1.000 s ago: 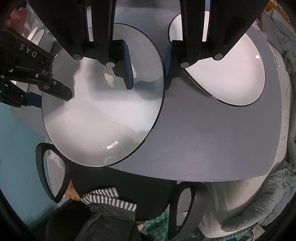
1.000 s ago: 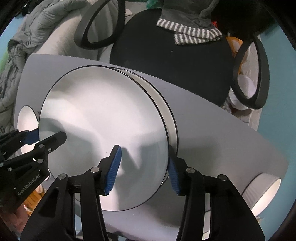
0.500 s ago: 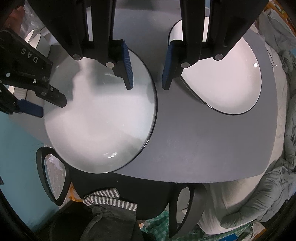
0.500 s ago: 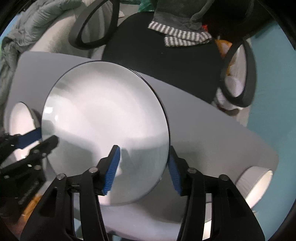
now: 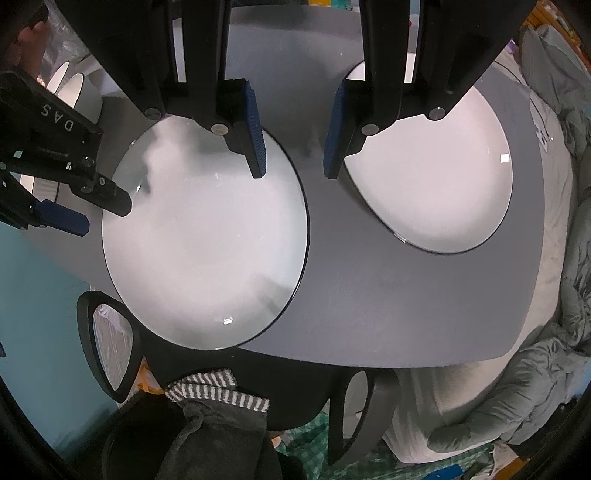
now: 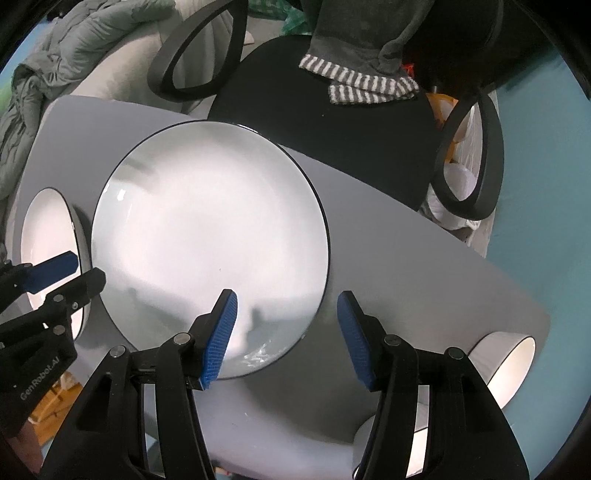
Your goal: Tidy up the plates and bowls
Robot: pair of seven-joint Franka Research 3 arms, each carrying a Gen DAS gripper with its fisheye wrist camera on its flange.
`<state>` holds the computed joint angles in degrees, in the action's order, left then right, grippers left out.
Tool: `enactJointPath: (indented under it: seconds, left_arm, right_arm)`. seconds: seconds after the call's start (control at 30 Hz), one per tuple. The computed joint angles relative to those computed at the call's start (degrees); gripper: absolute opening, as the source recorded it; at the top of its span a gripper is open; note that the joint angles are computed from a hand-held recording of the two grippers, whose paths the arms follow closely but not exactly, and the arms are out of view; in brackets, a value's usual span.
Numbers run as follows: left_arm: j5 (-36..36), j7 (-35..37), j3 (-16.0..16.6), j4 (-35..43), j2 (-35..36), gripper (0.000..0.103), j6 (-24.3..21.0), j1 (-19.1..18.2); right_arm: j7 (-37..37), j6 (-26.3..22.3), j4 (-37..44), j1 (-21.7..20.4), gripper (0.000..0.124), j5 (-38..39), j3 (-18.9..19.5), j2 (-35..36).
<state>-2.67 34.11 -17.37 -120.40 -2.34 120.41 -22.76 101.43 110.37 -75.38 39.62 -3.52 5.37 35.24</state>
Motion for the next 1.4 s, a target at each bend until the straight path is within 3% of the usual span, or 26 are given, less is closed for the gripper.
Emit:
enactJointPath:
  seconds: [0.2,0.27,0.5,0.87,0.97,1.4]
  left_arm:
    - [0.41,-1.56,-0.57,-0.15,-1.81,0.033,-1.14,-0.84]
    - [0.79,-2.23,-0.81,-0.3,-2.64,0.043,-1.4,-1.22]
    - [1.82,-3.48,-1.64,0.71,-4.4,0.044,-4.07,-2.78]
    - [0.79,-5.13,-1.28,-1.79,-9.84,0.055,-6.84,-3.75]
    - [0.03,-3.88,-0.75,-3.67,-12.29,0.06,-7.45,-3.75]
    - [-2.87,10.04,4.25,-15.25,-23.3,0.06,-7.88,-2.03]
  right_arm:
    - [-0.81,2.06,-3.93,-0.3,0.057,-0.43,0.24,-2.86]
    - [-1.21,2.56,-5.15,-0.45,0.057,-0.46,0.44,-3.93]
    - [-3.48,4.22,-9.62,-0.96,0.057,-0.99,1.22,-8.09]
    - [-7.25,5.7,-14.01,-1.93,0.058,1.92,3.34,-12.6]
    - [-6.72,5.95,-14.37,-1.64,0.058,3.12,3.73,-13.06]
    - [1.83,7.62,-11.71,1.44,0.058,9.29,5.29,-10.06]
